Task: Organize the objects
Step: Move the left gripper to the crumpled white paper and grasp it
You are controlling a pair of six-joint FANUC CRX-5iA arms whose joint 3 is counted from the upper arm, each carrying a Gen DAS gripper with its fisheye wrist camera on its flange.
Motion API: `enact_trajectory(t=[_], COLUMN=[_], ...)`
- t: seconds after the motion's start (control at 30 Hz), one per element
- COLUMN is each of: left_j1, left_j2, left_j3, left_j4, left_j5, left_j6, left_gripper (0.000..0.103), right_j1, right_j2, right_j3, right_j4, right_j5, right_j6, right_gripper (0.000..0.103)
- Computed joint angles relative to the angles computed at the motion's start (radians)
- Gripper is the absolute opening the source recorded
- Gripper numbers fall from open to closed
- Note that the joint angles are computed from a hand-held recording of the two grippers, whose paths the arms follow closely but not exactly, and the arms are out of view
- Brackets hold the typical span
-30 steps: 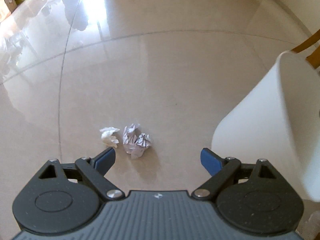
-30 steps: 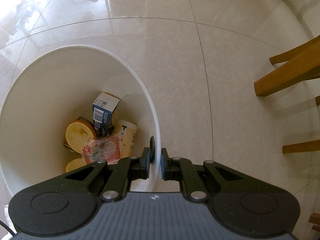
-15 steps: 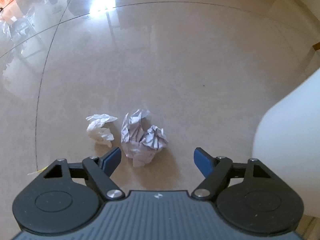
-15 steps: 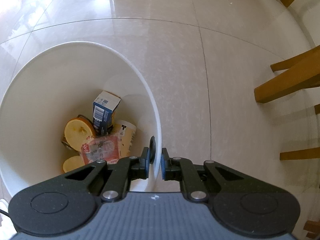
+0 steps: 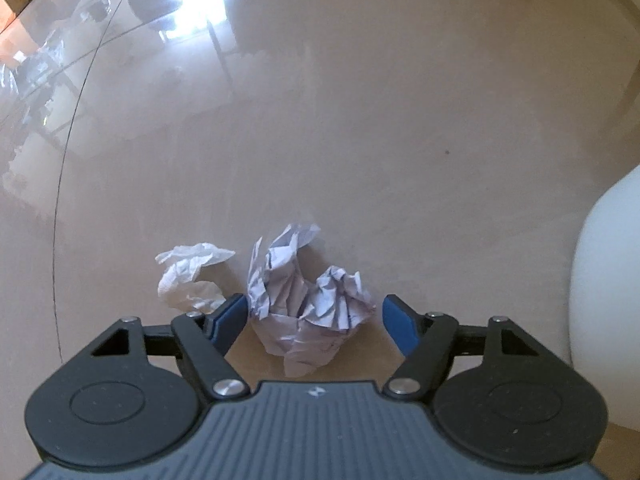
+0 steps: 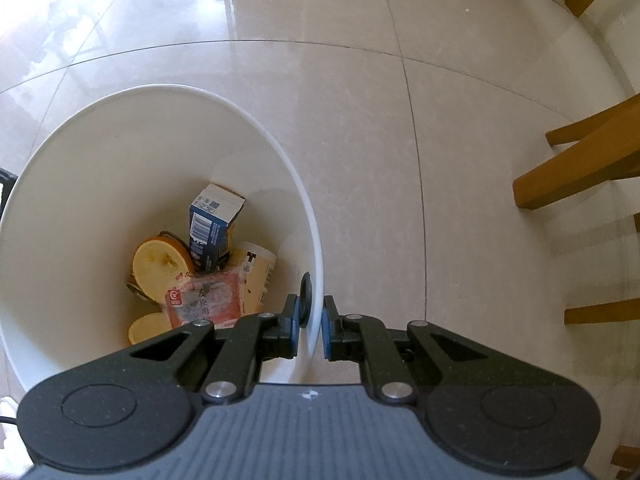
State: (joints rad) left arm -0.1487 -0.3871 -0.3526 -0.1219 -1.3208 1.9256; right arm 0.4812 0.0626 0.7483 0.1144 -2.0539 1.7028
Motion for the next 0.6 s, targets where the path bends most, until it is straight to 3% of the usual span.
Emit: enact_trajectory(t=[0.33,0.6], left_j1=[-0.006,-0.01], left_j2=[0.027,0.048], left_j3=[0.017,0.107], left_j4=[-0.004,0.028], left_j5=[-0.02,-0.099], left_j6=[0.015,-0.006], left_gripper=[0.053,0.052], right_j1=[0.0,0.001], right_j2=[0.004,0.008], right_j3=[0.006,0.007], right_j4=[-0.002,0.001], right_j5=[-0.004,-0.007], right_j6=[-0.005,-0.008], right_gripper=[0.013,0.013])
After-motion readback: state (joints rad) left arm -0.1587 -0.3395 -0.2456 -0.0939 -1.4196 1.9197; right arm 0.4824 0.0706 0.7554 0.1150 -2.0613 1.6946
